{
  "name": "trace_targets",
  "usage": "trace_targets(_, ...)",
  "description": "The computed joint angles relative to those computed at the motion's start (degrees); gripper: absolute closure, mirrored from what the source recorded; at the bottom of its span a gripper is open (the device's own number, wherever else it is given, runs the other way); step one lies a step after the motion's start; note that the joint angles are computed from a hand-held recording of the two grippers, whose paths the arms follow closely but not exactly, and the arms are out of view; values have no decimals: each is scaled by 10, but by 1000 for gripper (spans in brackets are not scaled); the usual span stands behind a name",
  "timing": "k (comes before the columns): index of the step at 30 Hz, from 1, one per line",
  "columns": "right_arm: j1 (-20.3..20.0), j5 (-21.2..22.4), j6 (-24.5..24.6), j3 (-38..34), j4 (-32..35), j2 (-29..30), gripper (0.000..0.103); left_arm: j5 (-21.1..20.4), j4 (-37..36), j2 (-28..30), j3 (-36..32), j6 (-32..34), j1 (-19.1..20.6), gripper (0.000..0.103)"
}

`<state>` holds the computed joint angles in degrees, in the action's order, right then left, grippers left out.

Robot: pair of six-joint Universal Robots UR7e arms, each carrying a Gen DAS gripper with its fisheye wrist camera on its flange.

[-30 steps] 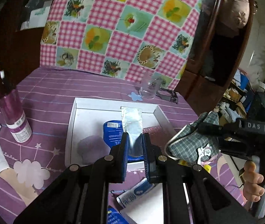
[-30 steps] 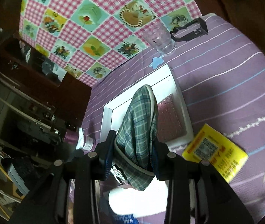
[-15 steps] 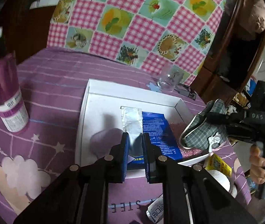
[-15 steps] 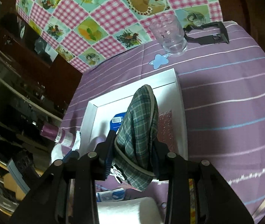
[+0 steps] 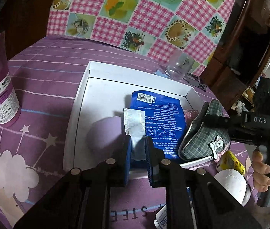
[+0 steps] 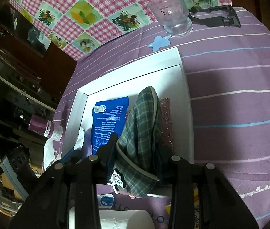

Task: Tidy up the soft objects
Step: 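Lower the plaid pouch into the box with the right tool while the left tool drops the white strip in, then move the right tool to the yellow QR-code packet beside the plush dog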

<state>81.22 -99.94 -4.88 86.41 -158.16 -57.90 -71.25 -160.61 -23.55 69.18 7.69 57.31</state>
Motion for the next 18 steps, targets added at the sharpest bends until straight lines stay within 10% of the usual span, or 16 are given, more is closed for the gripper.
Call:
trace_targets(4,-3,4,16,16,-49,-1,54,12,-5,-3,8,5,-5,82)
trace_targets(8,11,-15,-39,48,-150,-8,36,12,-31,-10,22,6,-9,50)
trace_targets(18,37,-75,-64,81,-190,-34,30,44,-186,-23,87,98,-38,32)
